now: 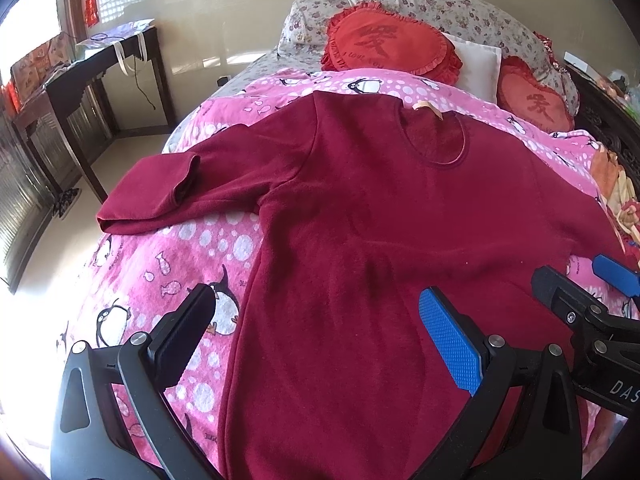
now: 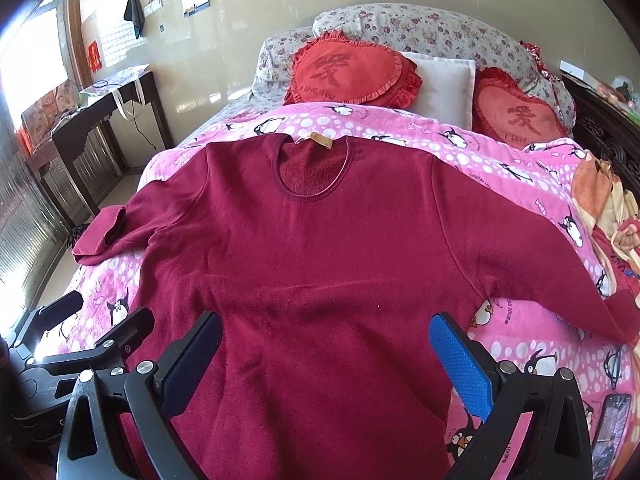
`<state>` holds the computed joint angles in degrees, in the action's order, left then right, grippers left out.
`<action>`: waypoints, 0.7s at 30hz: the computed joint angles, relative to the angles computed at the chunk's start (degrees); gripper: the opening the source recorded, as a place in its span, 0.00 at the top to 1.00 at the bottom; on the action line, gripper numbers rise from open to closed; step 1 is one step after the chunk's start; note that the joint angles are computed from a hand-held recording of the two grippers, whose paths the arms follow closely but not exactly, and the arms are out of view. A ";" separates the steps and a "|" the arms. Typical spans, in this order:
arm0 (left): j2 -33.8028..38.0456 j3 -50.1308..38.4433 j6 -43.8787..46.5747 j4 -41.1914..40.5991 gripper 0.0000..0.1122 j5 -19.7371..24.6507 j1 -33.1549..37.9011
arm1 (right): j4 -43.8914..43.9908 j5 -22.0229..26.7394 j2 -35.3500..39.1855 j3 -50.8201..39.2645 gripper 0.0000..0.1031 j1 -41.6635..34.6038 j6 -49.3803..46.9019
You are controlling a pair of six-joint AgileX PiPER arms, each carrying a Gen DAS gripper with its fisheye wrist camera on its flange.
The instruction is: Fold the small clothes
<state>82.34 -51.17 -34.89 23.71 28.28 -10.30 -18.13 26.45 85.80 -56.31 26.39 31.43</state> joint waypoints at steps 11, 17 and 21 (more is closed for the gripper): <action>0.51 0.30 -0.23 0.20 0.09 -0.33 0.94 | 6.73 1.15 2.09 -2.33 0.00 -0.71 -5.19; 0.87 0.48 0.10 0.02 0.09 -0.70 1.65 | 7.54 1.39 3.12 -2.90 0.00 -0.77 -6.01; 1.21 0.44 0.21 -0.03 0.09 -0.68 2.13 | 7.25 1.40 3.62 -3.15 0.00 -0.73 -5.43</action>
